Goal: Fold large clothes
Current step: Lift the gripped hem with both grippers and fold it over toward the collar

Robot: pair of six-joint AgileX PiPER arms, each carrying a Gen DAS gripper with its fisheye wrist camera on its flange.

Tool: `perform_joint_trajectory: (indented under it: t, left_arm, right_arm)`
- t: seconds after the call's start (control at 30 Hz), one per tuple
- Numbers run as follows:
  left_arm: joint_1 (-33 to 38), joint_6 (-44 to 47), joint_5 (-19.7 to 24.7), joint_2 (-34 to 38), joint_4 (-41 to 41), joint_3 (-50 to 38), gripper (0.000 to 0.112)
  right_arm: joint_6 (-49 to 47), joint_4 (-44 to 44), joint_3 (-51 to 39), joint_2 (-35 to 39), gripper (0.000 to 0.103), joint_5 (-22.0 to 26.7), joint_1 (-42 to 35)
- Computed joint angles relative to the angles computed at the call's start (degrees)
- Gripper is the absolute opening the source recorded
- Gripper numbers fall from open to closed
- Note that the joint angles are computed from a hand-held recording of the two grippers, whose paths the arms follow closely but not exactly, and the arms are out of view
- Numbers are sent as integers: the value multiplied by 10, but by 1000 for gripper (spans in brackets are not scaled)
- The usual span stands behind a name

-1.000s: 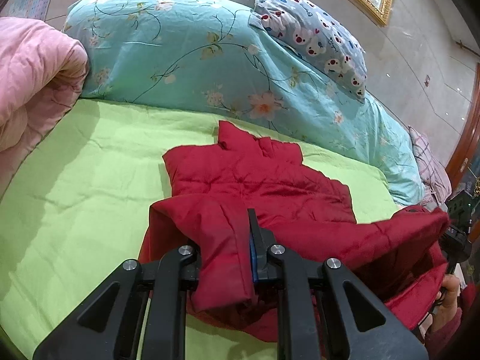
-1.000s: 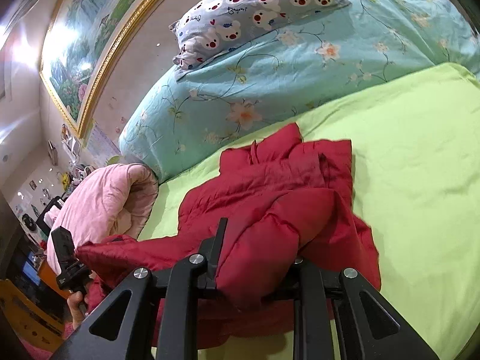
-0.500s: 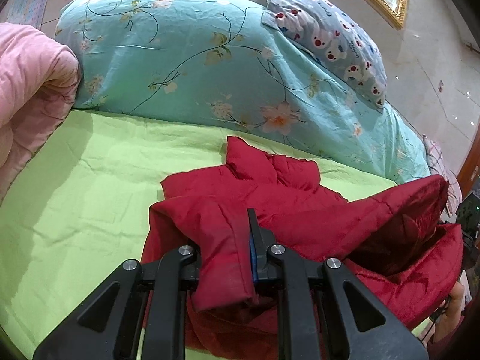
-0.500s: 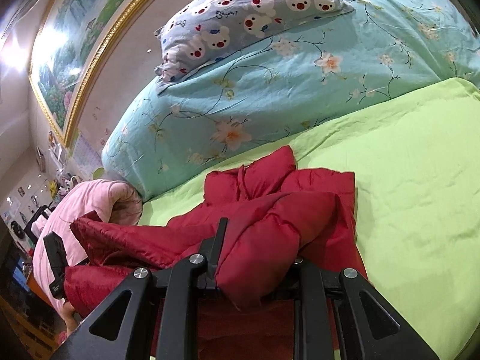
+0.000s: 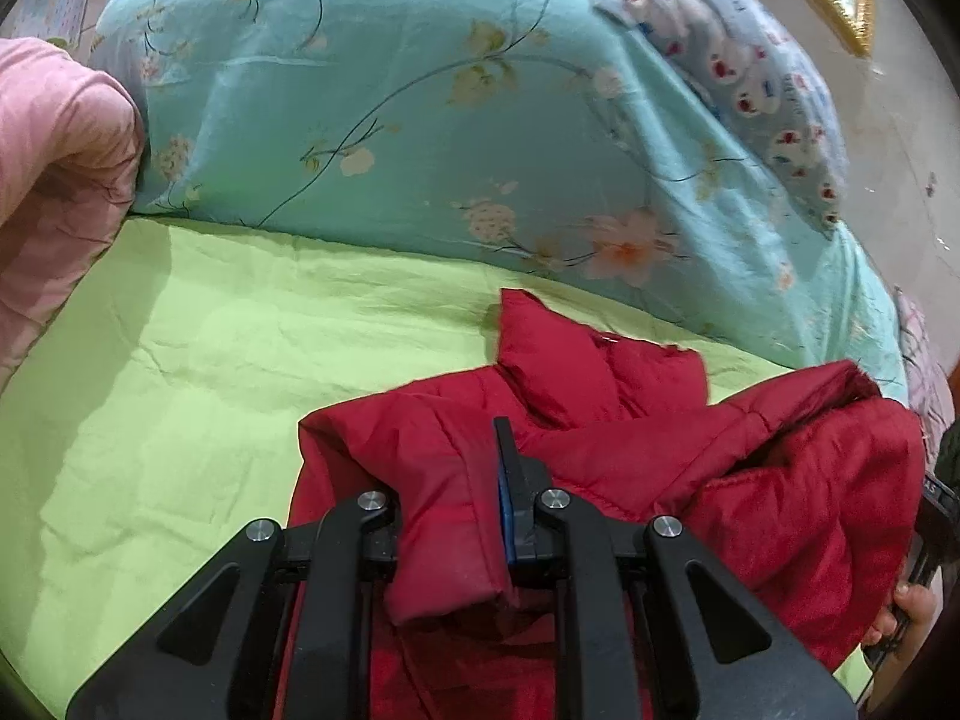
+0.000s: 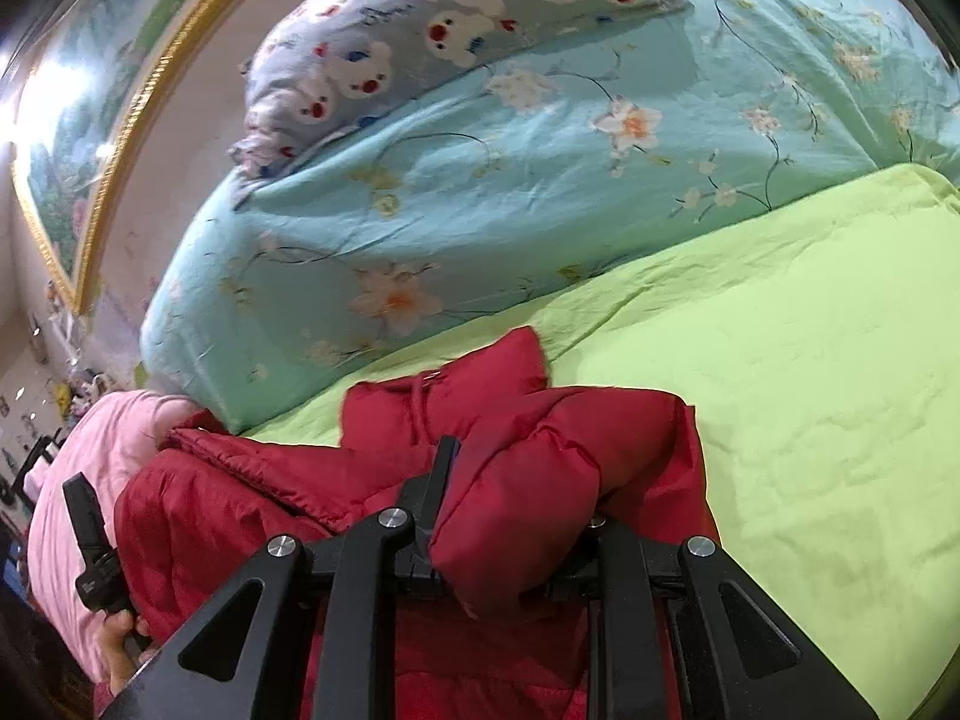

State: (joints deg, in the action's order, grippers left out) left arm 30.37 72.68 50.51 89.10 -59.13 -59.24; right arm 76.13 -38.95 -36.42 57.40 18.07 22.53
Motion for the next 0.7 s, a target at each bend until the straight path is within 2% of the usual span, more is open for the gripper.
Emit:
perform_joint_trajectory:
  t: [0.2,0.3,0.37,0.47,0.57,0.7]
  left_arm:
    - [-70,-64,-64,64,29,-54,15]
    - [-96,-87,-90,85,41,-76,15]
    - [-107,-104,-98,100,51,-95,15]
    - [-116,-126,-103,127,61,-121,15]
    - [-117,-147,-103,158,69,-144,15]
    - [-121,-157,-114,183,68,-157,18]
  right_arm:
    - [-113,99,-18,95,20,-78,-89]
    - [-138,119,-34,131,20,-99,-111]
    - [-175,151,-48,154,20,-110,-124]
    - [-287,257,-74,191,20,-122,-142]
    - [-363,327,-98,226,20,-128,-150]
    - [-415,373,-128,276,20,-134,-155]
